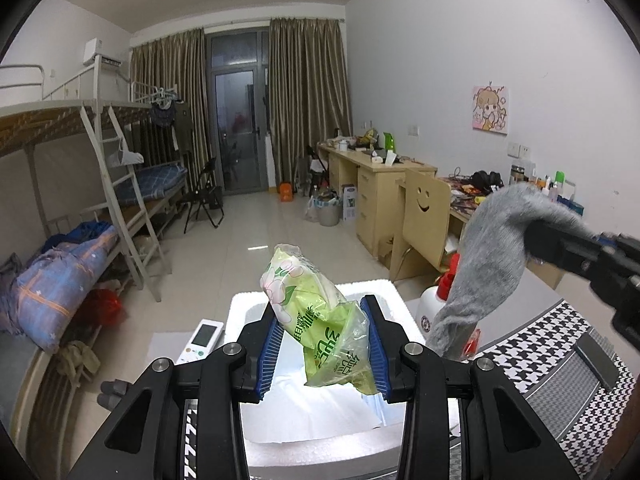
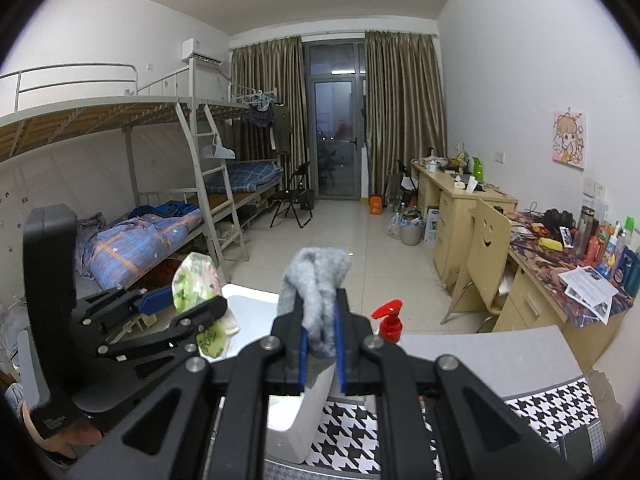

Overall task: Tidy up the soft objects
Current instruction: 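Lower the green bag into the foam box and open the left tool, then lower the grey sock into the foam box and open the right tool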

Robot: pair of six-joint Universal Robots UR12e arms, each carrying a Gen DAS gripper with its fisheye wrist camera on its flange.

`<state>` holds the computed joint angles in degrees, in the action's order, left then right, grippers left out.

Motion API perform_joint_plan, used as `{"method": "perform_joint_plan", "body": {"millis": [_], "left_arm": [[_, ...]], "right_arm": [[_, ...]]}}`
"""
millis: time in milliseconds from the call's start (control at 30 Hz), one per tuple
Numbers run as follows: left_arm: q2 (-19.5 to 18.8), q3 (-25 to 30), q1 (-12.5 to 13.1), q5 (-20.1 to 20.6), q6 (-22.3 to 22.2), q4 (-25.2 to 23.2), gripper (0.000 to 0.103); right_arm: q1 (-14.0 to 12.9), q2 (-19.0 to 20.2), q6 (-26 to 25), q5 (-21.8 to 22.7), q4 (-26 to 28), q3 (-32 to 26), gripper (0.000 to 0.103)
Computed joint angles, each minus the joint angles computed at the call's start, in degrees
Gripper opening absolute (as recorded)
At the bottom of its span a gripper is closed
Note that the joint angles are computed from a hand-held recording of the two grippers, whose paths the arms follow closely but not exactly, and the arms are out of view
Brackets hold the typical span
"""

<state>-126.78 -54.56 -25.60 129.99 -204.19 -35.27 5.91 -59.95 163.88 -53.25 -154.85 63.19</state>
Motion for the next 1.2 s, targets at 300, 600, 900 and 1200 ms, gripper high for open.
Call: {"method": "perform_joint_plan", "body": {"millis": [300, 600, 900, 1200], "left_arm": [[-0.2, 0.49, 0.89, -2.85, -1.64, -3.32, 0.053], [1.09, -1.91, 0.55, 0.98, -3.23, -1.5, 0.095], [2.59, -4.09, 0.09, 4.53, -5.17, -1.07, 0.102], [4.36, -6.77, -0.07, 6.35, -6.21, 0.44, 0.102]], "right_arm": [[0.31, 0.38, -0.26, -0.16, 0.28, -0.71, 0.014], [0.51, 0.6, -0.76, 0.24, 0.52, -0.99, 0.014], [0.95, 0.74, -1.61, 1.49, 1.48, -1.39, 0.014], [1.74, 0.77, -4.08, 1.67, 4.32, -1.59, 0.014]]}}
